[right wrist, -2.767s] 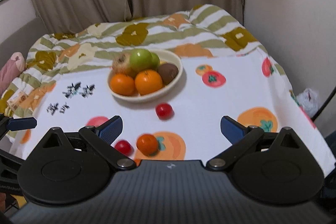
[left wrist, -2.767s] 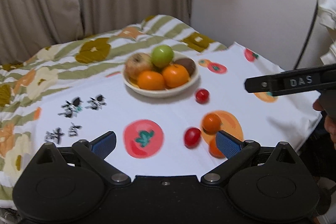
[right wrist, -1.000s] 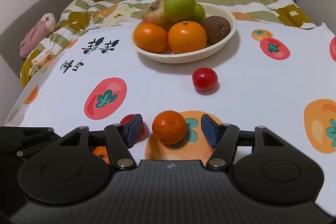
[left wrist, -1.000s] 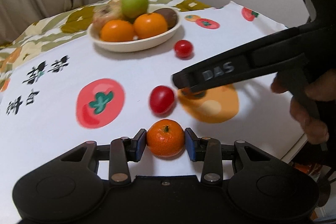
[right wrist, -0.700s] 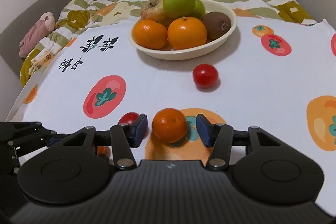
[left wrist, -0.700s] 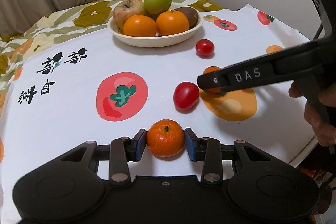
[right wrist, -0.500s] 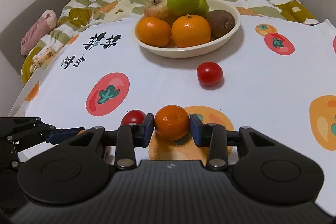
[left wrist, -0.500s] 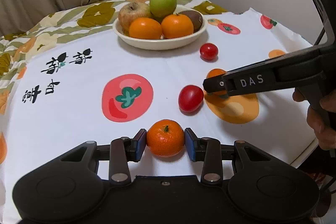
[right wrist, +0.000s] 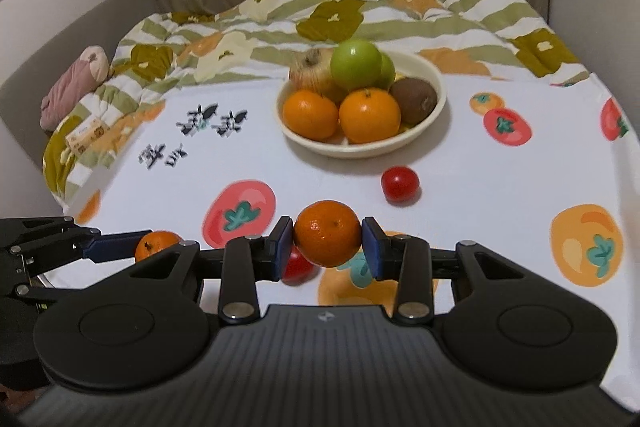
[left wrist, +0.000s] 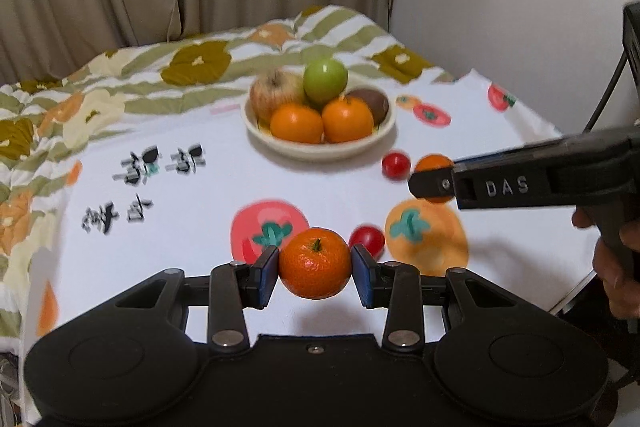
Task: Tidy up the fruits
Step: 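Carry both mandarins over the cream bowl with both grippers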
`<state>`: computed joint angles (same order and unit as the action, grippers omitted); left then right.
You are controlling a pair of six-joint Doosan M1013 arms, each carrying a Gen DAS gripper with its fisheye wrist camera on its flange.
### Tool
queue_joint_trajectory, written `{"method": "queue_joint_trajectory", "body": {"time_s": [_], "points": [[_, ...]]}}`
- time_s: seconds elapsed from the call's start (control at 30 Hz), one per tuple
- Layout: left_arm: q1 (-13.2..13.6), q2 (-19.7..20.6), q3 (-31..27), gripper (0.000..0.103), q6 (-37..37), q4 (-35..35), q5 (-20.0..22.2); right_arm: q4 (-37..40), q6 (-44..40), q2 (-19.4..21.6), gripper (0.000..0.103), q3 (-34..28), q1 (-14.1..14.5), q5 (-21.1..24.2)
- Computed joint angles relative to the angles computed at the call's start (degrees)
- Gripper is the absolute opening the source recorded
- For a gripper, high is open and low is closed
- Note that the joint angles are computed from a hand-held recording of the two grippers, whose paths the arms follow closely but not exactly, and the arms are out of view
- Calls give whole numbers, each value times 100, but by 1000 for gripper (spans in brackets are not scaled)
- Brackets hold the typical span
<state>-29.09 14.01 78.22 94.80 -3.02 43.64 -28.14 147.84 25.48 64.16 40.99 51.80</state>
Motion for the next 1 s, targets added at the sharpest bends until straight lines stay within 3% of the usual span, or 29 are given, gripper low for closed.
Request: {"method": "queue_joint_trajectory", "body": {"time_s": [0.17,0.43,0.7,1.0], "points": [[66,-19,-173,43,326,-203,-183,-279,278,3,52,-254,77,361],[101,269,-754,43,140,12,-205,-416,205,-25,52,-398,-57,355],[21,765,-1523,43,-502,457,53,75,-574,70,52,-597,-500,25],[-69,1683,-2880,43,-804,713,549,918,-1694,413,52,-1059,-1067,-180]]}}
